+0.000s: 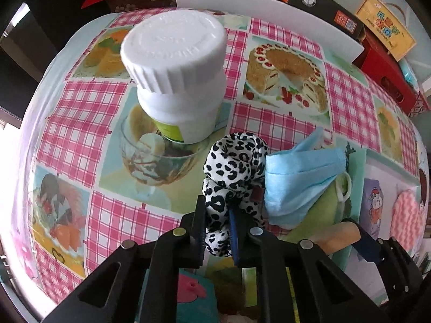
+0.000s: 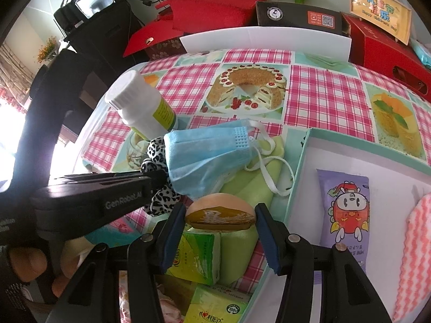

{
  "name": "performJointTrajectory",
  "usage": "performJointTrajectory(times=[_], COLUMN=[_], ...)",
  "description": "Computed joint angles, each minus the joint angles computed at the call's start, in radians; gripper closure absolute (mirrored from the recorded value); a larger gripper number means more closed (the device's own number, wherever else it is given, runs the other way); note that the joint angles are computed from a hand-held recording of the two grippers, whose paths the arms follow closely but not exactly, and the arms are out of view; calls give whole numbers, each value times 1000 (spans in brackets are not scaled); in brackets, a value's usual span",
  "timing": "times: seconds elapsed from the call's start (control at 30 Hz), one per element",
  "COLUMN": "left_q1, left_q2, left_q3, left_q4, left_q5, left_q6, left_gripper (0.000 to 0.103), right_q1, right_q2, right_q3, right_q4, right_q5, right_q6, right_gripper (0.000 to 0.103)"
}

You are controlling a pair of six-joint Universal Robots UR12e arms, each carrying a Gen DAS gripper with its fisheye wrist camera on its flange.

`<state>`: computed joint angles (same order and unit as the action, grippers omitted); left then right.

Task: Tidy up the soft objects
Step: 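Lift the scrunchie with the left tool while the right tool approaches the round tan item, then carry the scrunchie with the left tool while the right tool carries the tan item over the tray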

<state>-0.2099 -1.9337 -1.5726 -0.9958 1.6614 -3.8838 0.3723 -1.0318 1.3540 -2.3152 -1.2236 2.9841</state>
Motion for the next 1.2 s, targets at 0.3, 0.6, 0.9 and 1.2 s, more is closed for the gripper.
performJointTrajectory(times=[0.3, 0.6, 0.9, 1.2], left_q1=[11, 8, -22, -47], left_q2=[47, 93, 143, 172], left_q3=[-24, -47, -77, -90], left_q4=[29, 67, 182, 288], left_q5=[14, 53, 152, 213], left_q6=[2, -26, -48, -16], left_gripper=[89, 89, 89, 89], right_q1=[-7, -17, -37, -72], right_q2=[-11, -29, -76, -133], right_q3=[11, 26, 67, 115], right_q4=[-21, -63, -178, -317], right_q5=[17, 38, 68, 41], right_q6=[9, 21, 56, 116], right_gripper=[47, 47, 47, 47])
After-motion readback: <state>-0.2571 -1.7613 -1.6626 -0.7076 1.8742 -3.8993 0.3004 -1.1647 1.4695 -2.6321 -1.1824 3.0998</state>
